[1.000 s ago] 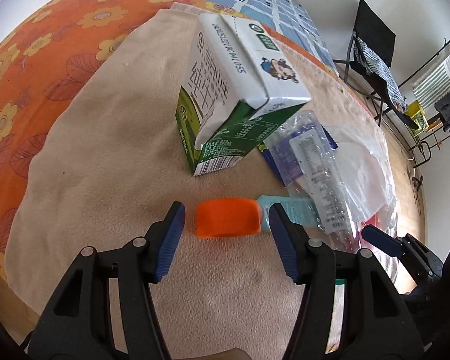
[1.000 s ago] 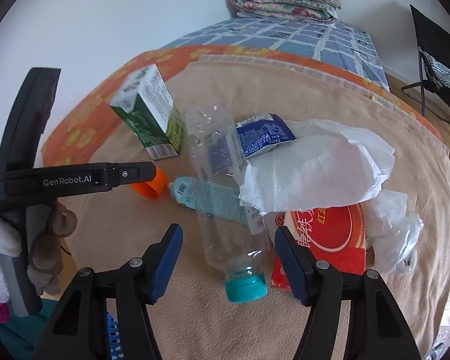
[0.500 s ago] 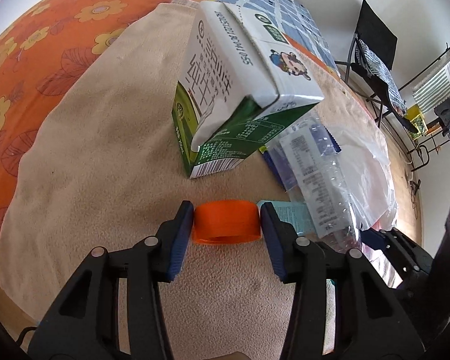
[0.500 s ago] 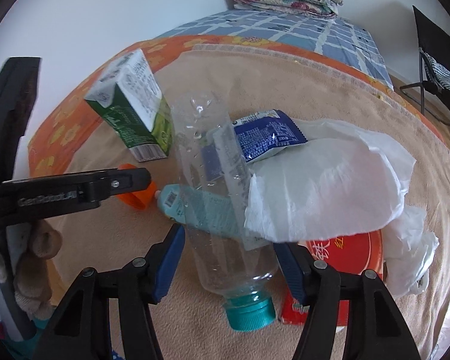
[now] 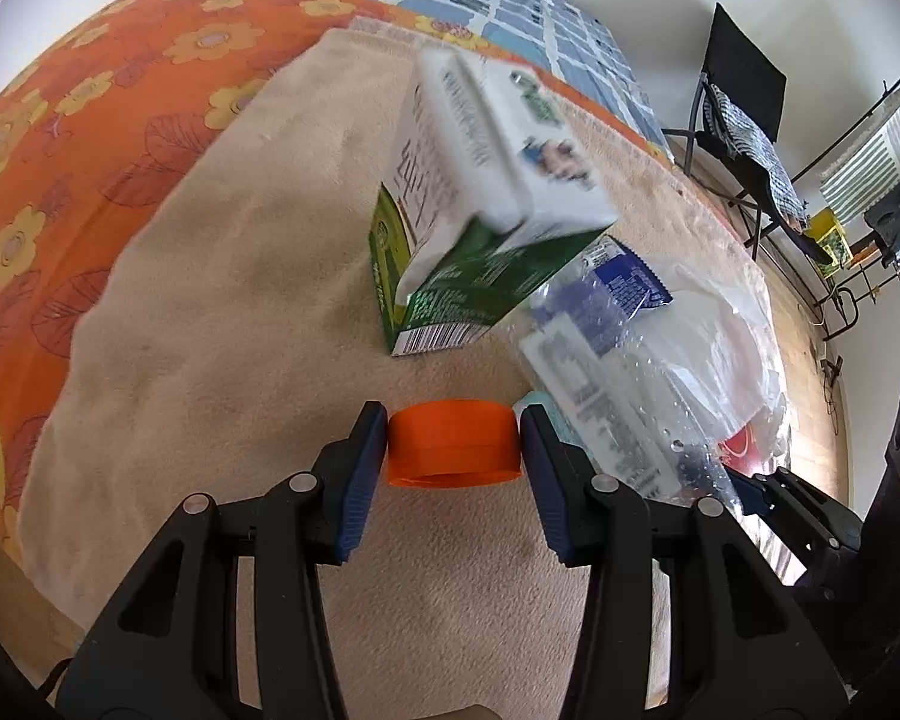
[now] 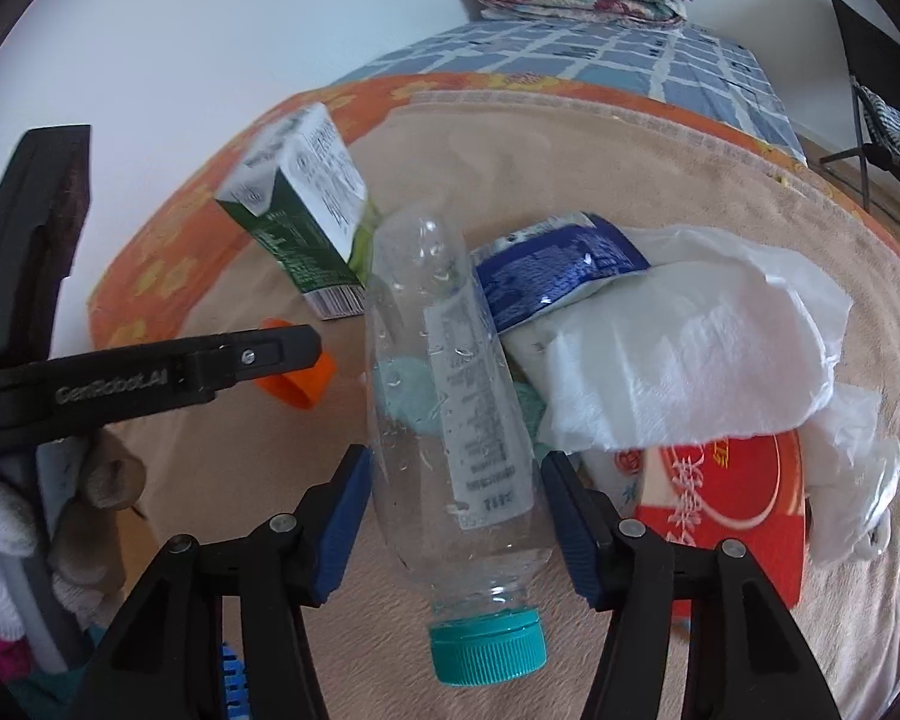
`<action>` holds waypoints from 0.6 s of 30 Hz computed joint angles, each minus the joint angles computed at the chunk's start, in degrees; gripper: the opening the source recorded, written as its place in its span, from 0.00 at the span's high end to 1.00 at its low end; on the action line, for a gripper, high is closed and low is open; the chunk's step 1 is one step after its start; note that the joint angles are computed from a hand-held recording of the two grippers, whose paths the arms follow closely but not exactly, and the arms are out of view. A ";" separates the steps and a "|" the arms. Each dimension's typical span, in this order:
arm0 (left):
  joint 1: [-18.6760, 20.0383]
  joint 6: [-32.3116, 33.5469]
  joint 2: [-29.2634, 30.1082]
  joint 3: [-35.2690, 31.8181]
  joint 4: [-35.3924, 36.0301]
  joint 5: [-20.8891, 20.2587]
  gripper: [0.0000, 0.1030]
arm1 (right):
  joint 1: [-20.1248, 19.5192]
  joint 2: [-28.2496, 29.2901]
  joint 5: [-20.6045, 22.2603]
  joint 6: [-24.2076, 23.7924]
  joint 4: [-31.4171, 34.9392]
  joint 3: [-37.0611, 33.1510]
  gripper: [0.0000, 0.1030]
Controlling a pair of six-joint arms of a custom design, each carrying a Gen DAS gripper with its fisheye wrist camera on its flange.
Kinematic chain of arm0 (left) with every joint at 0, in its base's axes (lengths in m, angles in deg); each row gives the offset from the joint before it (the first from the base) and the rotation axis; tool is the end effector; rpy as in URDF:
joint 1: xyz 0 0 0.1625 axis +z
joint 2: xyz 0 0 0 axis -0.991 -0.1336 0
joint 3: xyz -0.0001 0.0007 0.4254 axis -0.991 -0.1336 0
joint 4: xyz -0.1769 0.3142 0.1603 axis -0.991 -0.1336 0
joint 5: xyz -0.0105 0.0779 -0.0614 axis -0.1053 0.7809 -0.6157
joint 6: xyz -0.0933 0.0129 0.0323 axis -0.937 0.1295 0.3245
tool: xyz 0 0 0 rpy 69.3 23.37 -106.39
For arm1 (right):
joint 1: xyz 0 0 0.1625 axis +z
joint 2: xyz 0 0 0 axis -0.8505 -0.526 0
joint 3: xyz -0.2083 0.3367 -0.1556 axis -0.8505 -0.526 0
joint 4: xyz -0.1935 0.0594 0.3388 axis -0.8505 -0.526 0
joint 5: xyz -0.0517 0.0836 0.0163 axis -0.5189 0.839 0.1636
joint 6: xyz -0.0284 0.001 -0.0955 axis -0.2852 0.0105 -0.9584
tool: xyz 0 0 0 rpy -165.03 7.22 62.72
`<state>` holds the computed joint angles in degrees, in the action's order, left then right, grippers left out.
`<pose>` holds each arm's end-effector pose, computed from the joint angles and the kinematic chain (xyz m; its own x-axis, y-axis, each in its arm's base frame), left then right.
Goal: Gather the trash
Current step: 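Carry the orange cap and clear bottle over the blue basket with both tools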
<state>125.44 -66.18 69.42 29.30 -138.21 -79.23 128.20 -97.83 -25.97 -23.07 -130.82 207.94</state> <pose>-0.3135 -0.5547 -0.1229 -0.9108 -0.0144 -0.4125 0.1673 0.9008 -0.4008 -0.0665 -0.5091 0.2822 -0.7767 -0.3717 0.5085 -0.5114 0.8434 -0.1646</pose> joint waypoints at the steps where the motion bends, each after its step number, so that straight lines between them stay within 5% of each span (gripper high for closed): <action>1: -0.30 -0.01 -0.52 0.83 -0.39 0.44 0.55 | -0.03 -0.61 0.10 -0.14 -0.16 0.62 0.42; 18: -5.63 -2.35 -6.33 12.35 -6.61 1.92 0.55 | -2.50 -12.15 6.20 -1.22 3.26 6.59 0.44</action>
